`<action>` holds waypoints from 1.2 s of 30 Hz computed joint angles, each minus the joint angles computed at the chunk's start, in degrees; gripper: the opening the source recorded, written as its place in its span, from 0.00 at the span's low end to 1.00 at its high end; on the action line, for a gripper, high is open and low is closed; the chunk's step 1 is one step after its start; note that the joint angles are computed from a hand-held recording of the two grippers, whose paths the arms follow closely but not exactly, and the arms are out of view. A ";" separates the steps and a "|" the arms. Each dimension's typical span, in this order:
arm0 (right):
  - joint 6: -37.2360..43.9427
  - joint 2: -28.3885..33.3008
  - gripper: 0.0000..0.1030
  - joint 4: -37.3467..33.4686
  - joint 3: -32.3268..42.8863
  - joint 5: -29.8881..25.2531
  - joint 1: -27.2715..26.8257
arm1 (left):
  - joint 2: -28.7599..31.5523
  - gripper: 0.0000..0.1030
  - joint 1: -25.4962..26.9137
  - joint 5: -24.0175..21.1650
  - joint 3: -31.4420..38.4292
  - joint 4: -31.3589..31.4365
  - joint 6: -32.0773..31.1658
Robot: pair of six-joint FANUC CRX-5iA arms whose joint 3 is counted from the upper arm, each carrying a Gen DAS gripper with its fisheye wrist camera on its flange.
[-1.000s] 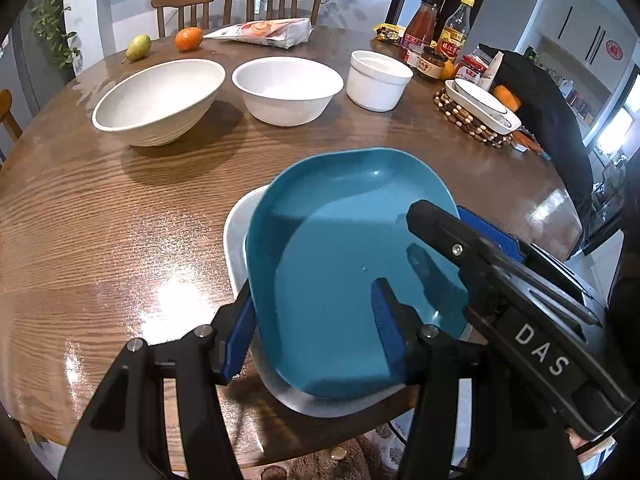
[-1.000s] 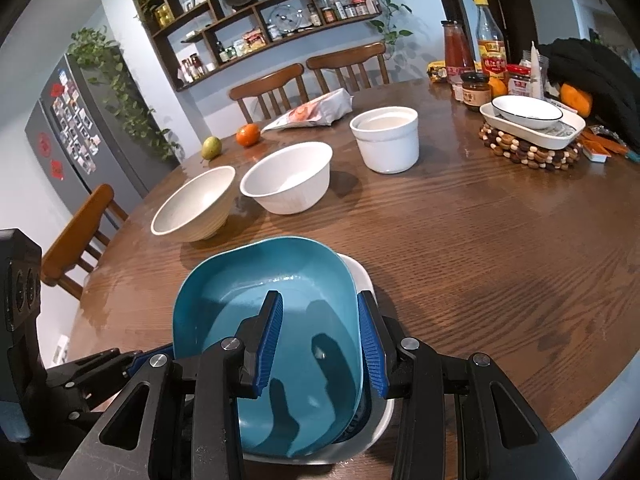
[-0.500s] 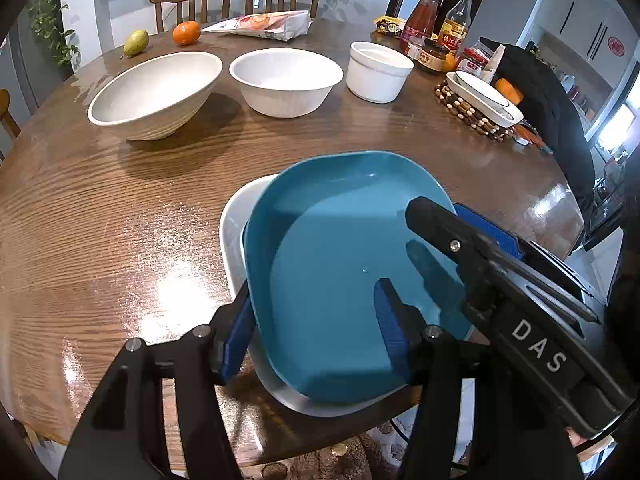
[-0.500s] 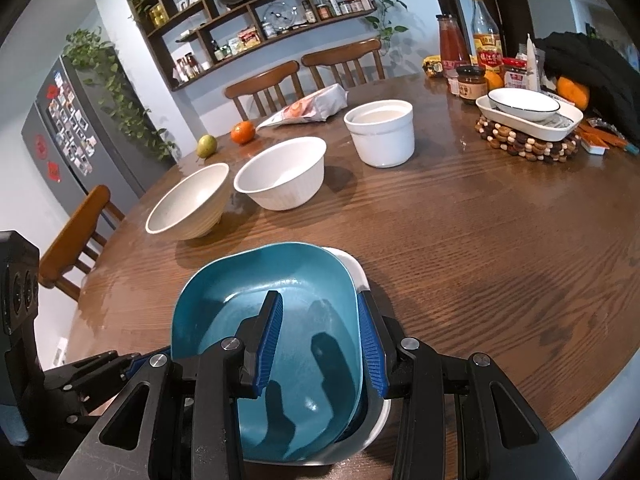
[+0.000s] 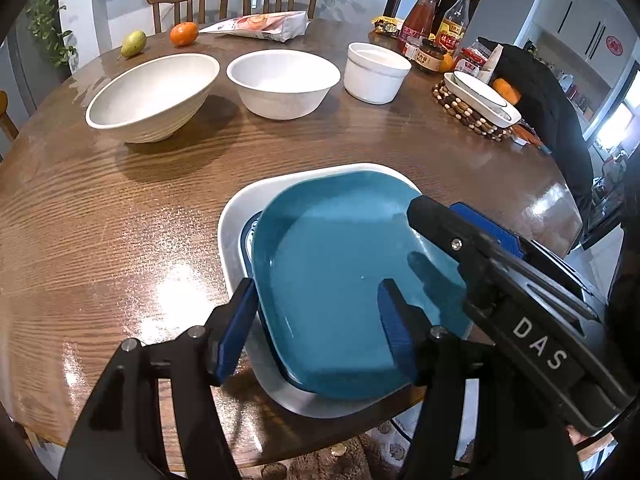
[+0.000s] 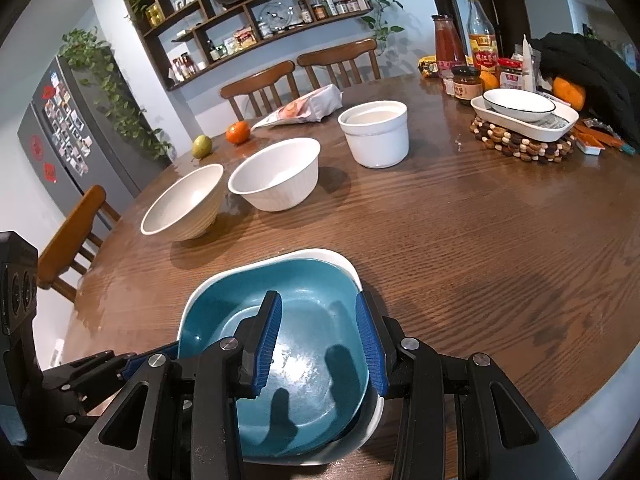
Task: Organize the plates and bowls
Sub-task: 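Lower the teal dish onto the patterned plates and open the right tool, then move both tools toward the large white bowl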
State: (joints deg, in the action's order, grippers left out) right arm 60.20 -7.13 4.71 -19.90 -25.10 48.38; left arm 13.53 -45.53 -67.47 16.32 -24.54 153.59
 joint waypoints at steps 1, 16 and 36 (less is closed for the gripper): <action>0.01 -0.03 0.40 -0.02 -0.03 0.06 0.01 | -0.02 0.59 -0.06 -0.06 0.06 -0.15 -0.02; 1.73 -1.11 0.40 -1.42 0.23 0.15 0.18 | -1.13 0.60 -1.60 -0.15 -0.02 -3.02 1.60; 4.02 -1.66 0.40 -2.49 0.87 0.95 0.30 | -5.47 0.65 -2.02 0.50 -3.60 -7.02 6.77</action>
